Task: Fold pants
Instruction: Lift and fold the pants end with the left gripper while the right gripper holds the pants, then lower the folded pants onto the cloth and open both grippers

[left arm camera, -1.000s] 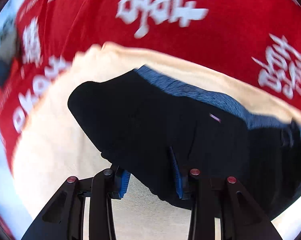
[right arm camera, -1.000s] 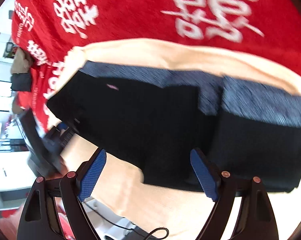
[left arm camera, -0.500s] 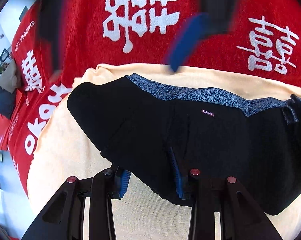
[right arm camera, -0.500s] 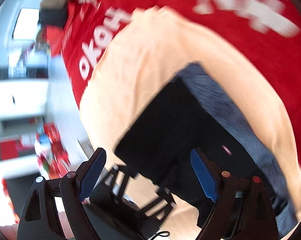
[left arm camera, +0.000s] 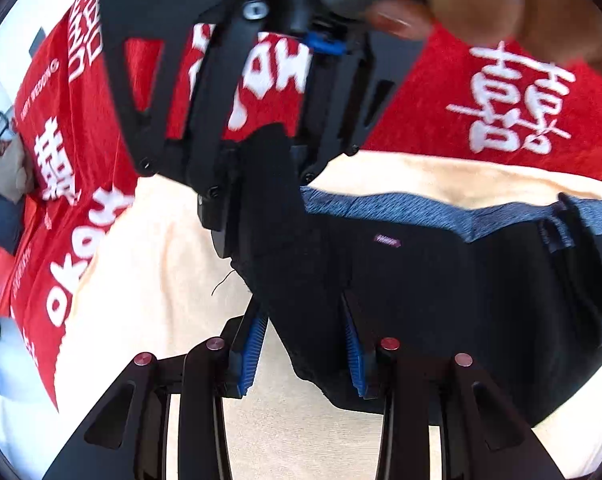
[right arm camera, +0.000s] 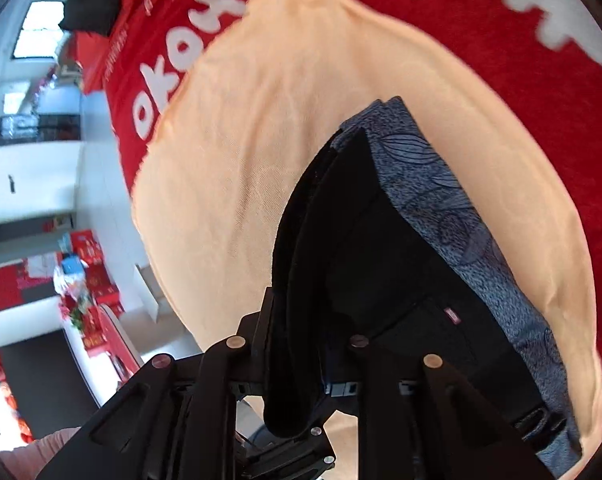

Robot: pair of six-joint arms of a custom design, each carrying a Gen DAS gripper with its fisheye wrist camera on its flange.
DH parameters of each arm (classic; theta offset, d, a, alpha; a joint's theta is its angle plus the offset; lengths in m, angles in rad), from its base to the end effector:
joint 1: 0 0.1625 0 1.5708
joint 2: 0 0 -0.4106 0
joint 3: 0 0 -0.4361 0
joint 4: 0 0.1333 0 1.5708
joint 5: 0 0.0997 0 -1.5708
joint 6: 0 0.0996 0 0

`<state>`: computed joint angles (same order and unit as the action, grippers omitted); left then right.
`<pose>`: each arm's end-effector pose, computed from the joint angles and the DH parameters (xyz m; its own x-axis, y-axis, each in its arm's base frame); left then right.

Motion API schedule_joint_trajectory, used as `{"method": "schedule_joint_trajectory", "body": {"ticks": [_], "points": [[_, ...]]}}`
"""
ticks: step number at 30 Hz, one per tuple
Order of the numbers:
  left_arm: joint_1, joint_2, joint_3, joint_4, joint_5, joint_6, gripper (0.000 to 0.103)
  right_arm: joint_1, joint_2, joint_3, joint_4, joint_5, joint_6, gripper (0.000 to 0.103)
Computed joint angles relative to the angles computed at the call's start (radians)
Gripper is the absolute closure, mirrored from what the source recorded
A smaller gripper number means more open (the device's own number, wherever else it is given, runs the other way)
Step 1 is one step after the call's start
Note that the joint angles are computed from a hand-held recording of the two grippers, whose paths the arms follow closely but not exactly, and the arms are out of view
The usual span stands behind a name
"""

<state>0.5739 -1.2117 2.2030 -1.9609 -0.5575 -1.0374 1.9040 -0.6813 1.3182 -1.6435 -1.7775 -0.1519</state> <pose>-0.2475 -0.4194 0.0822 -0.5374 -0.0271 -0.8429 0.4519 0.8346 -0.3150 0.3361 -0.6262 0.0261 -0.8369 -0.5398 0.0905 -0.4077 0.7252 0.5548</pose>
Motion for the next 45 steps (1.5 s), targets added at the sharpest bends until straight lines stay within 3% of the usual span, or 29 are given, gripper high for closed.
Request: {"method": "schedule_joint_trajectory", "body": {"ticks": [9, 16, 21, 27, 33, 38, 39, 40, 41, 42, 45], "points": [[-0.086, 0.014, -0.065, -0.192, -0.076, 0.162, 0.065, -0.094, -0.305, 0.219, -0.192, 0.209, -0.019, 0.083], [-0.141, 0.139, -0.180, -0.335, -0.185, 0.289, 0.065, -0.199, -0.568, 0.385, -0.283, 0.300, -0.007, 0.083], [-0.179, 0.280, -0.282, -0.390, -0.246, 0.389, 0.065, -0.320, -0.762, 0.468, -0.289, 0.349, -0.037, 0.082], [-0.202, 0.474, -0.414, -0.411, -0.319, 0.491, 0.065, -0.520, -0.931, 0.562, -0.298, 0.394, -0.069, 0.081], [-0.202, 0.625, -0.509, -0.326, -0.384, 0.495, 0.065, -0.703, -0.975, 0.627, -0.310, 0.398, -0.107, 0.082], [-0.184, 0.665, -0.537, -0.247, -0.438, 0.447, 0.058, -0.785, -0.968, 0.679, -0.353, 0.404, -0.105, 0.081], [-0.187, 0.661, -0.534, -0.241, -0.440, 0.449, 0.056, -0.791, -0.974, 0.686, -0.357, 0.403, -0.103, 0.080], [-0.188, 0.655, -0.532, -0.226, -0.444, 0.445, 0.046, -0.793, -0.977, 0.690, -0.361, 0.402, -0.101, 0.079], [-0.187, 0.647, -0.529, -0.214, -0.454, 0.430, 0.029, -0.791, -0.978, 0.690, -0.365, 0.390, -0.100, 0.079], [-0.182, 0.630, -0.517, -0.225, -0.471, 0.415, 0.024, -0.784, -0.980, 0.688, -0.365, 0.370, -0.100, 0.078], [-0.169, 0.567, -0.477, -0.247, -0.508, 0.355, 0.023, -0.748, -0.995, 0.676, -0.351, 0.287, -0.114, 0.077]]}}
